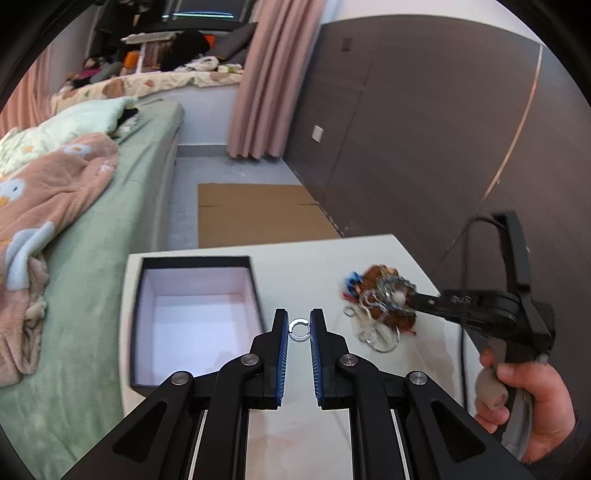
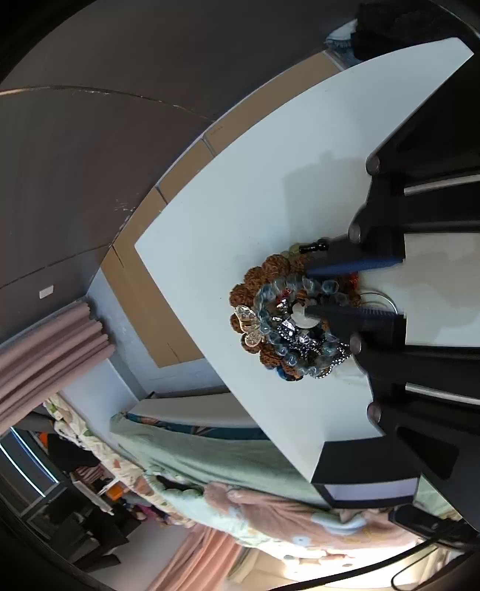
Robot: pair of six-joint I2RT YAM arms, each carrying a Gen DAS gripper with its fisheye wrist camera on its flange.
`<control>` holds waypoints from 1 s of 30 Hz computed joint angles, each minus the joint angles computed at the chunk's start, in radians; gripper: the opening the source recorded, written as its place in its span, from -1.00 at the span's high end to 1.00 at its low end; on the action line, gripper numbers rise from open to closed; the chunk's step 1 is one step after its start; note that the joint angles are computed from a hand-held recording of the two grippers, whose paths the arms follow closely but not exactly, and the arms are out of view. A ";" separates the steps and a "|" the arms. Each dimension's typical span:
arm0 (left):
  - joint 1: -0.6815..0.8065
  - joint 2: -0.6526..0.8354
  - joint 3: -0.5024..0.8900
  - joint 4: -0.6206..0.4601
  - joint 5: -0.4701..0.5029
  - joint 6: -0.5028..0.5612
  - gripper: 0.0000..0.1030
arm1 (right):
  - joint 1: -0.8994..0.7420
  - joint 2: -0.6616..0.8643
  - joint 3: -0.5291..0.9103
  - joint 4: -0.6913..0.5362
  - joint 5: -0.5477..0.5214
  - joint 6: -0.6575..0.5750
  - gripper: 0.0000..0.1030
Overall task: Organize jewelry
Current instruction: 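Carry the ring to the black box with the left gripper while the right gripper grasps the grey bead bracelet, then open the left gripper over the box while the right gripper drops the grey bracelet in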
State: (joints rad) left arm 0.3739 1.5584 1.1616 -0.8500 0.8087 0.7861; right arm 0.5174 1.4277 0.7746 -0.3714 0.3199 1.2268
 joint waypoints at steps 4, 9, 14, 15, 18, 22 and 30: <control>0.032 0.041 0.055 -0.011 0.018 -0.015 0.77 | 0.012 -0.076 -0.056 0.039 0.018 0.011 0.79; 0.047 0.080 0.100 -0.007 0.025 -0.046 0.77 | 0.032 -0.196 -0.137 0.121 0.024 0.040 0.79; 0.064 0.137 0.167 -0.021 0.042 -0.084 0.77 | 0.098 -0.219 -0.121 0.185 0.085 0.010 0.79; 0.069 0.154 0.187 -0.030 0.050 -0.097 0.77 | 0.111 -0.218 -0.116 0.198 0.095 0.002 0.79; 0.072 0.188 0.225 -0.056 0.073 -0.115 0.77 | 0.158 -0.200 -0.092 0.249 0.124 -0.024 0.79; 0.059 0.218 0.259 -0.078 0.055 -0.138 0.73 | 0.194 -0.153 -0.069 0.351 0.114 -0.064 0.79; 0.099 0.236 0.288 -0.047 0.074 -0.247 -0.70 | 0.219 -0.002 0.007 0.507 0.048 -0.120 0.79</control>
